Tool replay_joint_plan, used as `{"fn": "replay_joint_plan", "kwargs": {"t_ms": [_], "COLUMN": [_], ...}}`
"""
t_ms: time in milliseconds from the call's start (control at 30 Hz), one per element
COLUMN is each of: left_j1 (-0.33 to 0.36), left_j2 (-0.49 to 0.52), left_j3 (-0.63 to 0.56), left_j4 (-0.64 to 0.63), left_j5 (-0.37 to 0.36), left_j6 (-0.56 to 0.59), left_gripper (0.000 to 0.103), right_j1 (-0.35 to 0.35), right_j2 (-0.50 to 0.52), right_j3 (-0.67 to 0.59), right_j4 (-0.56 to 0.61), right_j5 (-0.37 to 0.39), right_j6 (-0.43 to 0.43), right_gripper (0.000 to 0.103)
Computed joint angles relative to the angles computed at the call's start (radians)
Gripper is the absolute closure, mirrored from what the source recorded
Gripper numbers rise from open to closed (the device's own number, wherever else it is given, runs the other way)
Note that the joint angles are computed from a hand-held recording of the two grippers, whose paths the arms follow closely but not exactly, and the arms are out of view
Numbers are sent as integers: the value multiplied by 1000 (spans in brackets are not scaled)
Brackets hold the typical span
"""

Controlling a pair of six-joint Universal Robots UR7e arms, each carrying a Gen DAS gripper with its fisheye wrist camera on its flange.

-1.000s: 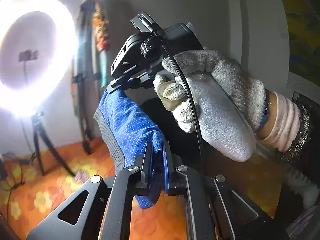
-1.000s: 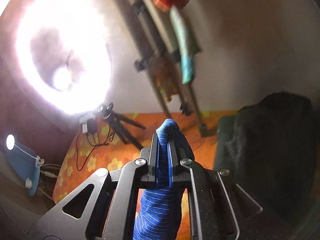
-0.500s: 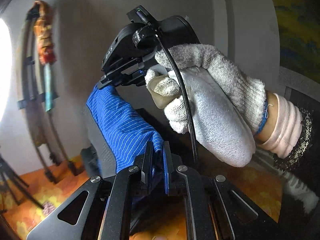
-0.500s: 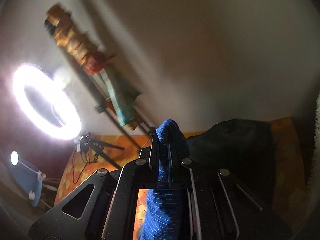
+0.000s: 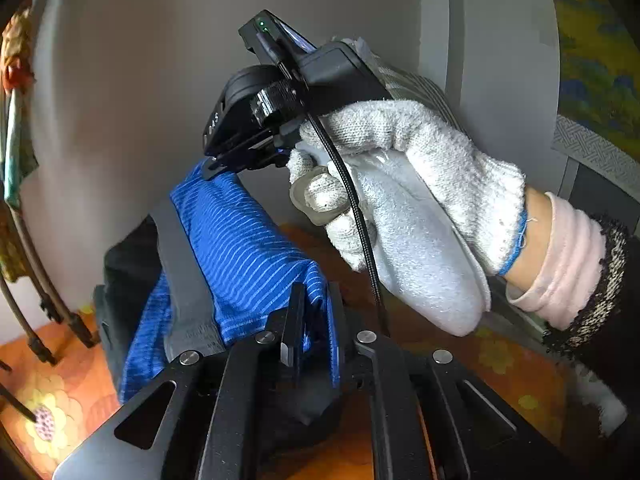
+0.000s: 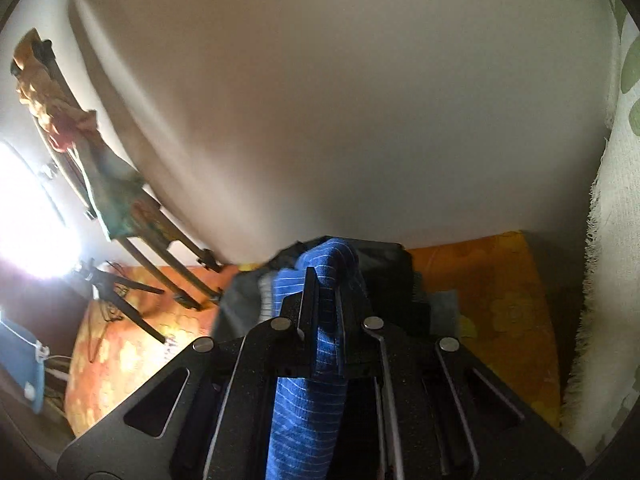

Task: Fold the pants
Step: 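Lower the briefs onto the dark clothes stack and open both grippers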

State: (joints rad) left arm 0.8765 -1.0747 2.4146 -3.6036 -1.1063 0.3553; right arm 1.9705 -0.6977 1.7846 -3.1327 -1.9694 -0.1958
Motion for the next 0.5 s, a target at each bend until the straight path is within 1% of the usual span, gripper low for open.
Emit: {"fn": "replay_joint_plan", "kwargs": {"t_ms": [33, 100, 133, 167, 200, 233, 267, 333, 400, 500], "left_j1": [7, 22, 23, 27, 25, 26, 28, 19, 25, 23], "left_j2": [3, -12, -15, -24, -36, -49, -66, -98, -149, -209], "left_j3": [-7, -14, -11, -9, -4, 2, 9, 38, 60, 94], "left_j4": [11, 51, 53, 62, 73, 84, 95, 107, 138, 171], "left_j5": [-14, -39, -38, -49, -53, -55, -57, -49, -41, -11], "left_j6": [-13, -40, -46, -51, -58, -67, -76, -100, -115, -149], "left_gripper": [90, 77, 68, 63, 61, 60, 57, 54, 53, 53], "right_j1": [-2, -5, -7, -6, -3, 1, 1, 0, 5, 16], "right_j2": [0, 2, 1, 0, 1, 5, 0, -17, -34, -67], "right_j3": [-1, -7, -7, -5, 1, 1, 9, 29, 55, 111], "right_j4": [-2, 7, 7, 2, -13, -29, -38, -55, -84, -130], "right_j5": [-16, -52, -65, -87, -107, -134, -139, -135, -147, -132], "right_j6": [-5, 7, 8, 2, -6, -12, -12, 2, 0, -18], "right_gripper": [95, 95, 93, 87, 77, 73, 70, 70, 70, 69]}}
